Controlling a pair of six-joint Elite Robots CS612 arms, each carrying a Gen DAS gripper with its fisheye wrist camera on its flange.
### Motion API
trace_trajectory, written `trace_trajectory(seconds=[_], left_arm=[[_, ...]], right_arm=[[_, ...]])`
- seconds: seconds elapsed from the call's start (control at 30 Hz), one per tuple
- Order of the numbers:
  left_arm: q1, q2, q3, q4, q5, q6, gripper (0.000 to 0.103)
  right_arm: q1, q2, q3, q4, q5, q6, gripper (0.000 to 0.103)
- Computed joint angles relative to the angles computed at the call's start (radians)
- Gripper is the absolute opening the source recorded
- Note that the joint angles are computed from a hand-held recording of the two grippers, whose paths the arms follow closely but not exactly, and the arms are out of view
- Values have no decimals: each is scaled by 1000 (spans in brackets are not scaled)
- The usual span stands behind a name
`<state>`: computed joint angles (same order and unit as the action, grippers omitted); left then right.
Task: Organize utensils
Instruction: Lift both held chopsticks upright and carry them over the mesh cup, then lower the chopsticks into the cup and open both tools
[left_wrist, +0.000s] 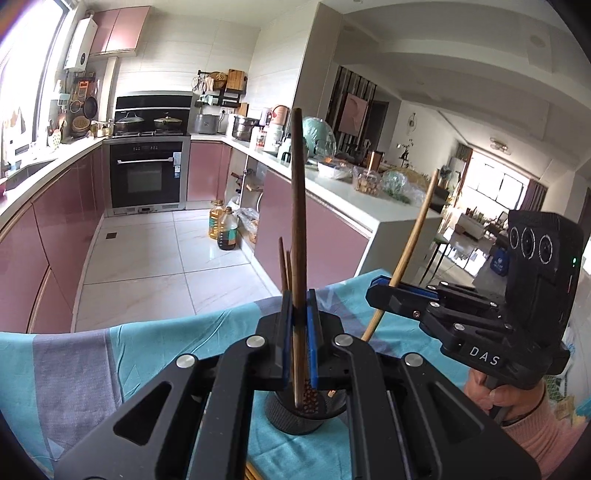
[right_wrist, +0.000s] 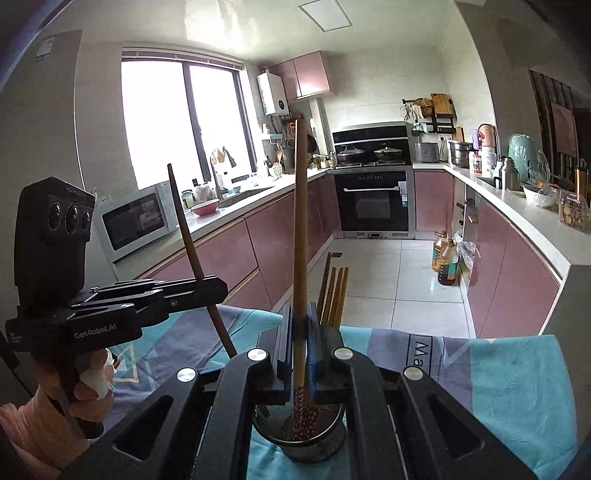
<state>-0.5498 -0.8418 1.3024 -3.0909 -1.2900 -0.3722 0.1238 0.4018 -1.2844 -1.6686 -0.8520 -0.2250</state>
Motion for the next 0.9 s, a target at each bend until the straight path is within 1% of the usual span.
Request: trace_trajectory(seconds=[0.07,0.23,0.33,0.43,0.5,0.9], left_arm=[[2,6,-7,30,-12,4,7],[6,22,-32,124,-50,23,7],[12,32,-46,175,-72,29,7],[18,46,-67,218,-98,23,7],[22,54,-78,230,-113,21,7],[32,85,-132,293,-112,-9,8]], right_arm=[[3,1,3,36,-11,-17,6],[11,-10,25,169,-30,-85,6],[15,-13,28,222,-46,-110,6],[17,-19,40,240,-60,-116,7],[17,-26,56,241,-60,-109,7],[31,-39,102,206,-100,-45,8]])
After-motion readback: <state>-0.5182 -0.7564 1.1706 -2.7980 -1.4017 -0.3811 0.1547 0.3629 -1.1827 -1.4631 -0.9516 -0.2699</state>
